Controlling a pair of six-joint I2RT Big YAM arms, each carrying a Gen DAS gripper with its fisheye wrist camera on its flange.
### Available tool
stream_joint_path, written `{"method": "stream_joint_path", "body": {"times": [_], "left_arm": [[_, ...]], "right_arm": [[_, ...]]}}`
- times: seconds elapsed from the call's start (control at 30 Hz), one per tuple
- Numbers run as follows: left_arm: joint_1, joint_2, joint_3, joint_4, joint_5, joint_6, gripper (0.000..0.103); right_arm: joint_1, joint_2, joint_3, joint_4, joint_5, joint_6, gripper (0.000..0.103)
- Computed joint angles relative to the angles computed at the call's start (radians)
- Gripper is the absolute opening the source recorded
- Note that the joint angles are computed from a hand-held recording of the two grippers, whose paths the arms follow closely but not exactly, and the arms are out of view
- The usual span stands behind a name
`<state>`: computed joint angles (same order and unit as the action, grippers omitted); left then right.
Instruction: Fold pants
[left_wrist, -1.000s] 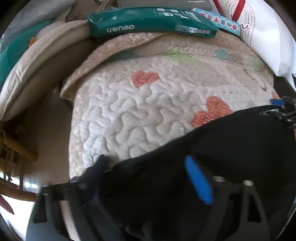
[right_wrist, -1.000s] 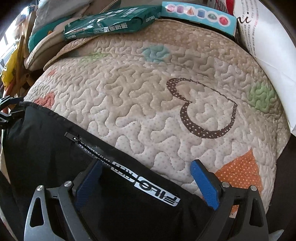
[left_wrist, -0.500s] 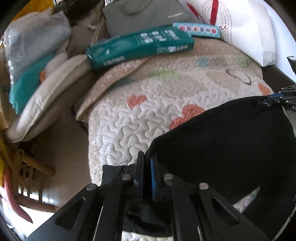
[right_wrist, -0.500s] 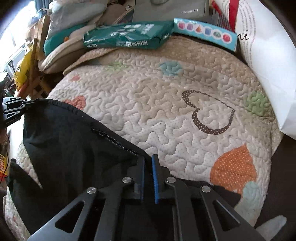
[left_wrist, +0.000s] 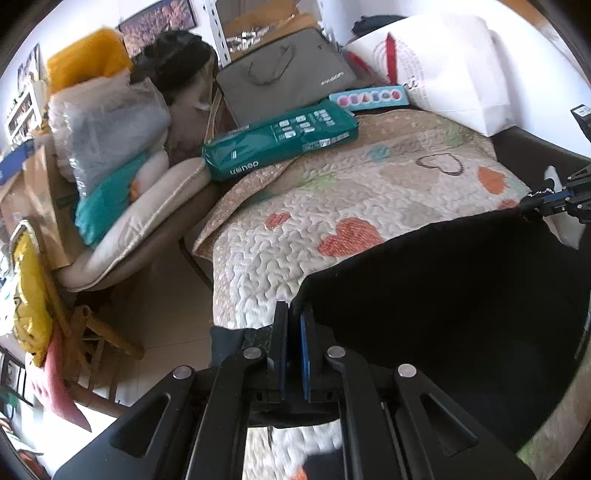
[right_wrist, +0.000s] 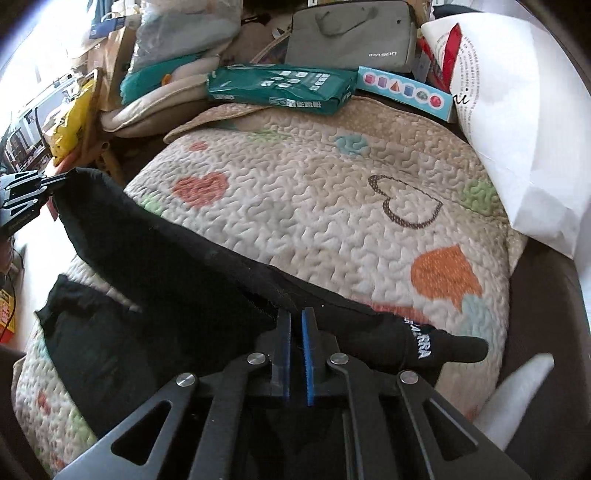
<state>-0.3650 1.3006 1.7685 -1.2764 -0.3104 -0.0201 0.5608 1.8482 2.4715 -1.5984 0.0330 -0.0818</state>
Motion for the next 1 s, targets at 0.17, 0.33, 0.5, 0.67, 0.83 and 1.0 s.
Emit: {"method": "stream_joint_path", "body": {"times": [0.17,0.33,0.5,0.67,0.83,1.0], "left_arm": [[-0.129,-0.111,-0.11,0.002,-0.14,-0.011,0.006],[-0.25,-0.189,-0.213,-0.041,-0.237,-0.074,0.006],[-0.339,-0.258,-0.317,-0.137,-0.268,-0.197,0.01],[-0.423,-0.299,-0.362,-0.209,-0.328,-0.276,0.04],[-0.396,-0.366,-0.368,-0.225,-0.311,-0.372,0.057],[-0.327,-0.413,-0.335,-0.234,-0.301,-0.449,0.058]], "right_arm": [[0.039,-0.181,-0.257,0.047,0.036,0.019,0.006],[0.086,-0.318,-0.47,0.055,0.072,0.036,0.006],[0.137,-0.41,-0.654,0.05,0.095,0.053,0.005],[0.168,-0.442,-0.744,0.03,0.117,0.061,0.007],[0.181,-0.453,-0.753,0.01,0.132,0.084,0.053],[0.169,-0.496,-0.718,0.009,0.115,0.115,0.071]]}}
